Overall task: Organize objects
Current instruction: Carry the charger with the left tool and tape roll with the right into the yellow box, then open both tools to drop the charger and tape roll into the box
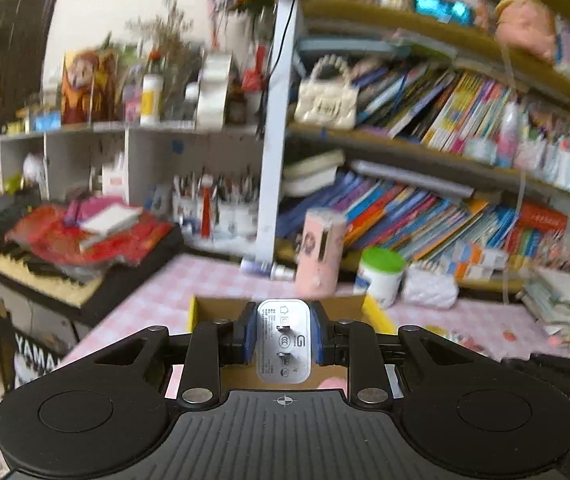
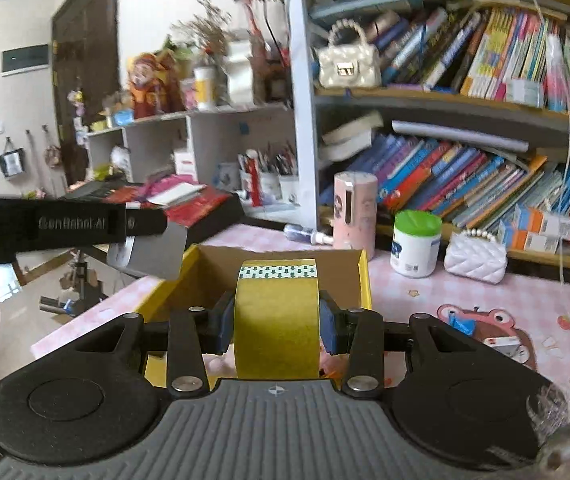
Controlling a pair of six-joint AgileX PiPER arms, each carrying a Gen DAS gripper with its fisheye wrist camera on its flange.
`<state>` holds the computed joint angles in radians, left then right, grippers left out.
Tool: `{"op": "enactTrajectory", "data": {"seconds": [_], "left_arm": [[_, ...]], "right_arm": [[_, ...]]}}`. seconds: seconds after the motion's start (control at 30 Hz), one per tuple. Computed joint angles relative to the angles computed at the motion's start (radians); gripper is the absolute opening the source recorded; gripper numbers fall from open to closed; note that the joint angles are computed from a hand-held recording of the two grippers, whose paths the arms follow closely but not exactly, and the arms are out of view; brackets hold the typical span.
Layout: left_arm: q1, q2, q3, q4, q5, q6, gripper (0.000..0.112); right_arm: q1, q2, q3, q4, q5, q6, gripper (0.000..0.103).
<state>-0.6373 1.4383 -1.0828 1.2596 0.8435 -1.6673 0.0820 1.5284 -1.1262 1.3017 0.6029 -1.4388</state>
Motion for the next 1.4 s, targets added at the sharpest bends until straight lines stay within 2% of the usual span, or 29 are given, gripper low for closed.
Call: {"op": "enactTrajectory", "data": {"seconds": [0.2,0.27,0.4,0.53,0.57,0.63,0.67,0.7,0.73,0.8,0.83,0.9,0.97,1.07,1.17,1.3,1.4], "left_arm": [[0.108,0.145,-0.08,-0.111,-0.073,0.122,0.024],[0.127,0.187,-0.12,-0.174,-0.099,0.215,0.024],[0.138,0.273,-0.195,-0.284,-0.091,0.316,0.025],[0.165,0.308,-0.224,-0.344,-0.116,0.364,0.025],[0.167,0.309,-0.226,-0.357,-0.119,0.373,0.025],[0.169,0.3,-0.223,-0.371,-0.137,0.378,0.032],[0.171,0.292,-0.217,-0.368,-0.155,0.375,0.046],[0.169,0.279,-0.208,-0.35,-0.172,0.355,0.057],[0.158,0.262,-0.19,-0.296,-0.181,0.301,0.072],[0.115,0.21,-0.132,-0.117,-0.183,0.122,0.079],[0.091,0.185,-0.105,-0.041,-0.177,0.038,0.086],[0.042,0.145,-0.057,0.09,-0.156,-0.118,0.088],[0.004,0.133,-0.049,0.135,-0.124,-0.168,0.088],[-0.036,0.124,-0.064,0.13,-0.077,-0.117,0.089],[-0.06,0.101,-0.054,0.111,-0.033,-0.111,0.089],[-0.069,0.077,-0.04,0.073,-0.004,-0.168,0.089],[-0.115,0.072,-0.042,0.047,0.083,-0.198,0.089]], "right_arm": [[0.073,0.157,-0.126,-0.158,-0.061,0.151,0.039],[0.08,0.205,-0.19,-0.275,-0.015,0.265,0.039],[0.104,0.276,-0.288,-0.475,0.027,0.456,0.039],[0.116,0.304,-0.32,-0.496,0.03,0.426,0.041],[0.118,0.304,-0.318,-0.502,0.026,0.427,0.045],[0.122,0.295,-0.299,-0.517,-0.001,0.453,0.074],[0.121,0.287,-0.289,-0.519,-0.012,0.461,0.079],[0.119,0.279,-0.276,-0.505,-0.026,0.453,0.08],[0.114,0.261,-0.249,-0.472,-0.045,0.423,0.08],[0.094,0.221,-0.193,-0.378,-0.073,0.342,0.08],[0.076,0.186,-0.141,-0.283,-0.099,0.267,0.08],[0.053,0.134,-0.08,-0.176,-0.132,0.207,0.08],[0.036,0.095,-0.05,-0.089,-0.142,0.15,0.08],[0.052,0.05,-0.035,-0.129,-0.2,0.212,0.079],[0.056,0.007,-0.016,-0.189,-0.216,0.294,0.078],[0.036,-0.08,0.062,-0.16,-0.222,0.226,0.077],[-0.005,-0.143,0.122,-0.09,-0.204,0.138,0.077]]}}
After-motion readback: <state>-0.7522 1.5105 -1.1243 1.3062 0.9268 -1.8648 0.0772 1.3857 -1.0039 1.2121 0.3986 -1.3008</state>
